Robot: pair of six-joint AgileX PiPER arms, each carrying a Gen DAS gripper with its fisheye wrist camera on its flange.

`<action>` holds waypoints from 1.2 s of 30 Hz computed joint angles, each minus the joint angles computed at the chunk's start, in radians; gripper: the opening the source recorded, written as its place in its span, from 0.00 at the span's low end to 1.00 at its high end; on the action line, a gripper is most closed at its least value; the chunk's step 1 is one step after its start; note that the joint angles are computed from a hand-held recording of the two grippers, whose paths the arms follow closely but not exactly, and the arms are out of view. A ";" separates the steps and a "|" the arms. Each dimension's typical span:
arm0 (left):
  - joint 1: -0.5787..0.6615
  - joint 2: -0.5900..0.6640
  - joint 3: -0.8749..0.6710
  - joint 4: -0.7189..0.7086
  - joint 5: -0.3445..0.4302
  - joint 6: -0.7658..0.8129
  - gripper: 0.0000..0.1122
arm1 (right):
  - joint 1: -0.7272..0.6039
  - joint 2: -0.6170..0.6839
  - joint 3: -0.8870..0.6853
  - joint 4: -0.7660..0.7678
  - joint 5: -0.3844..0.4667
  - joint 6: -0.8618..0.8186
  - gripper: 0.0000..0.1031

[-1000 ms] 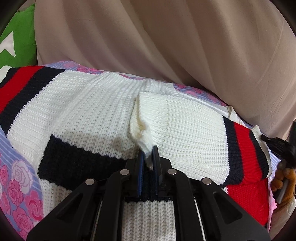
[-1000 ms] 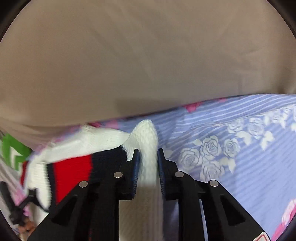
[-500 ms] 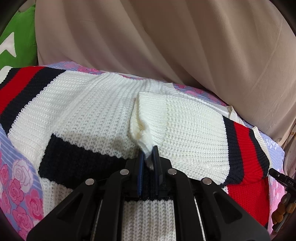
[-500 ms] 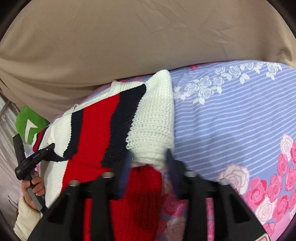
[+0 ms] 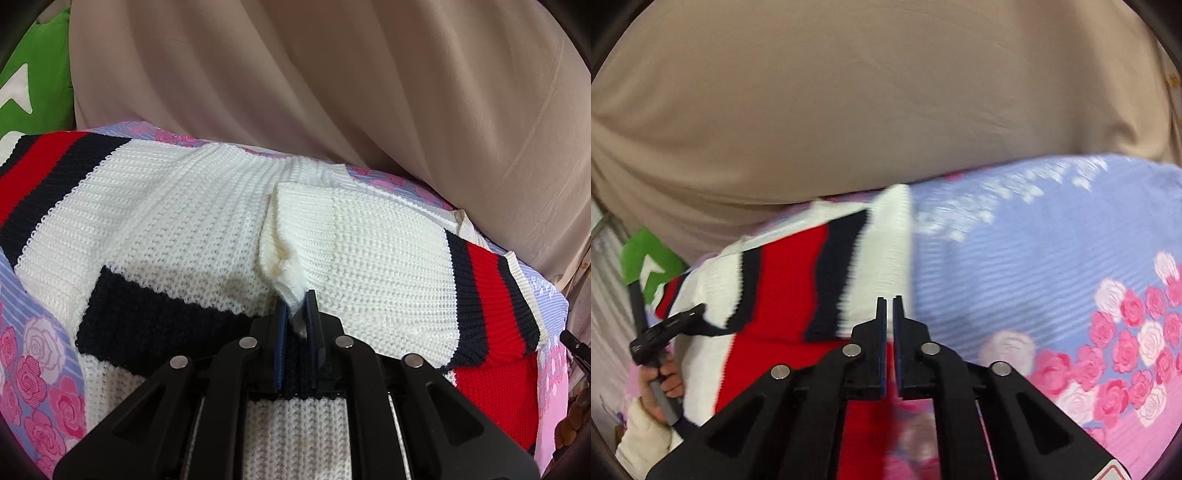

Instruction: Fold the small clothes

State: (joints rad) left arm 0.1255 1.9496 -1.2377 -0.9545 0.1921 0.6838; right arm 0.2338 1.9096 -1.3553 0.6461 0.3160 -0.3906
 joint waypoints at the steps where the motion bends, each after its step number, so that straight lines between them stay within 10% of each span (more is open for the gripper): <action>1: -0.001 0.001 -0.001 0.002 -0.001 -0.003 0.09 | 0.030 0.024 -0.042 -0.092 0.017 0.071 0.06; 6: 0.003 0.002 -0.003 -0.030 0.009 0.023 0.09 | 0.062 0.216 -0.184 -0.345 0.041 0.309 0.00; 9: 0.015 -0.001 0.001 -0.081 0.022 0.072 0.09 | 0.033 0.211 -0.193 -0.233 0.064 0.275 0.00; 17: 0.158 -0.157 0.177 -0.523 0.069 0.486 0.33 | 0.189 0.039 0.019 -0.681 -0.064 0.598 0.10; 24: 0.501 -0.200 0.106 -0.168 0.083 0.143 0.59 | 0.234 0.068 0.049 -0.282 -0.062 0.201 0.20; 28: 0.666 -0.049 -0.128 0.079 0.204 -0.189 0.59 | 0.261 0.088 0.058 -0.415 -0.074 0.321 0.23; 34: 0.776 0.211 -0.424 -0.045 0.437 -0.322 0.58 | 0.258 0.090 0.060 -0.366 -0.076 0.284 0.27; 36: 0.748 0.244 -0.459 -0.019 0.438 -0.367 0.44 | 0.257 0.072 0.092 -0.305 -0.090 0.228 0.30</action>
